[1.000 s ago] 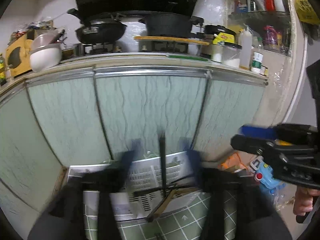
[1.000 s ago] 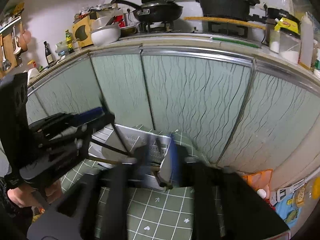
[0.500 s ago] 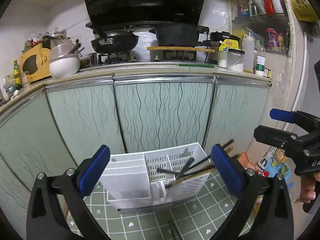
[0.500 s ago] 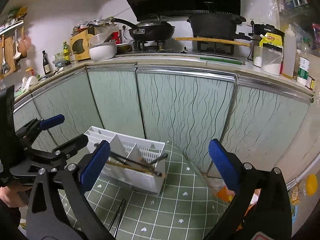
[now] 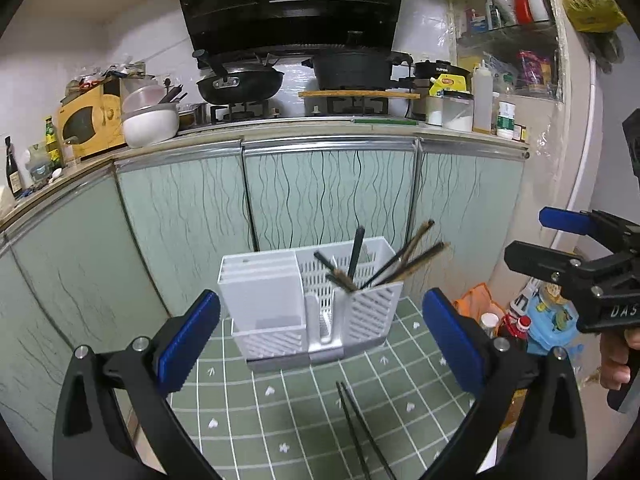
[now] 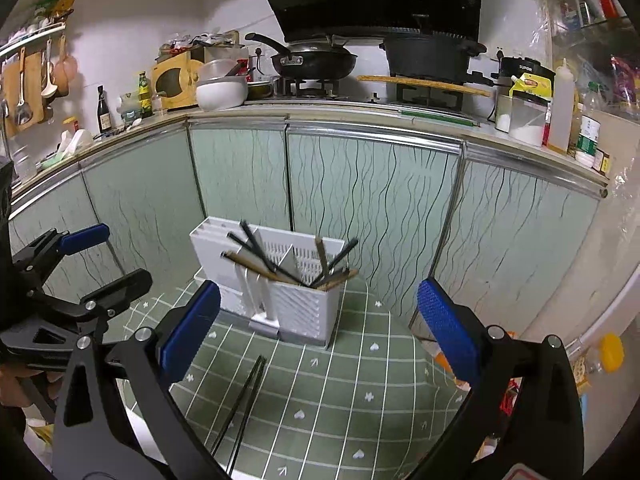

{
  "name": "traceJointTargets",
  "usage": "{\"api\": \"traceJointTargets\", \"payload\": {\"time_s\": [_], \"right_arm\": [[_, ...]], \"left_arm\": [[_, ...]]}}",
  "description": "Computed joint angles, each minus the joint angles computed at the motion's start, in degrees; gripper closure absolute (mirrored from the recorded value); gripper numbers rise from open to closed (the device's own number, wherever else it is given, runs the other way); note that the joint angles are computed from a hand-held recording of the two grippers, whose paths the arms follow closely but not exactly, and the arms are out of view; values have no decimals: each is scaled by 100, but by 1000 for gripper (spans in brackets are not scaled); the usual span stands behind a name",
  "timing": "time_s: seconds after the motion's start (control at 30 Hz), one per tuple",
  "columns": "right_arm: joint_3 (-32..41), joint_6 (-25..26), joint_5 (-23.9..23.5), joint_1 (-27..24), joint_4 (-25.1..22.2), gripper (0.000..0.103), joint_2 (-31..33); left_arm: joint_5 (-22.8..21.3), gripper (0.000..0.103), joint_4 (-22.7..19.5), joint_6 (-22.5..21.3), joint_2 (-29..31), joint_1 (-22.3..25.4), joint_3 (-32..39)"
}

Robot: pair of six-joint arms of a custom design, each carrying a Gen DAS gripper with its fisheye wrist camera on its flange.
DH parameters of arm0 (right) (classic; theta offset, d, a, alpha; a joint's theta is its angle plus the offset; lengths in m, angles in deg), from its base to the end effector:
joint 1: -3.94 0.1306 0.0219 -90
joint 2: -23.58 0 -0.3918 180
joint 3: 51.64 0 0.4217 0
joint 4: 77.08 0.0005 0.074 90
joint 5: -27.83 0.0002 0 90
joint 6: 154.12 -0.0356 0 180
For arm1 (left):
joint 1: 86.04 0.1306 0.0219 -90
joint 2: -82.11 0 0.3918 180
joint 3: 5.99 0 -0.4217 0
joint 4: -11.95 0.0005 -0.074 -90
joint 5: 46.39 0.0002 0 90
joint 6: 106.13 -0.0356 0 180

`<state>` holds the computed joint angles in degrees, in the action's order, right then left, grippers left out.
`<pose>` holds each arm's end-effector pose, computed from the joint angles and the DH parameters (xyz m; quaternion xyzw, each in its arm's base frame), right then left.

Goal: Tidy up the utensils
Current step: 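Move both open tools back over the last two black chopsticks on the mat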

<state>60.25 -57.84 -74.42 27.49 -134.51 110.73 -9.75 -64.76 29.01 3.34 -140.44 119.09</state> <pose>0.4343 0.1970 0.6395 -0.2740 0.8299 0.1642 0.4573 0.3379 -0.4237 0.6094 -0.0742 0.8558 0.0576 0.5087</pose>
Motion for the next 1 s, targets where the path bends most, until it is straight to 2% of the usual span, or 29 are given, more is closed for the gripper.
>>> {"api": "traceJointTargets", "payload": {"time_s": [0.13,0.2,0.27,0.4,0.77,1.0], "right_arm": [[-404,43,149,65,42,8,-310],[-507,62,259,111,-115,8,-373],[-681,30,183,109,-116,8,-466],[-1150,12,153,131,-41,8,-694],[-2172,-193,-35,154,370,8,-1099],[-2775,-210,-16,170,709,8,-1276]], "left_arm": [[-30,5,-235,383,-125,-154,-230],[-23,5,-188,517,-245,-235,-451],[-90,5,-242,693,-321,-314,-640],[60,5,-251,1005,-462,-399,-1028],[541,5,91,1683,-757,-541,-2186],[701,5,250,1932,-768,-589,-2619]]}}
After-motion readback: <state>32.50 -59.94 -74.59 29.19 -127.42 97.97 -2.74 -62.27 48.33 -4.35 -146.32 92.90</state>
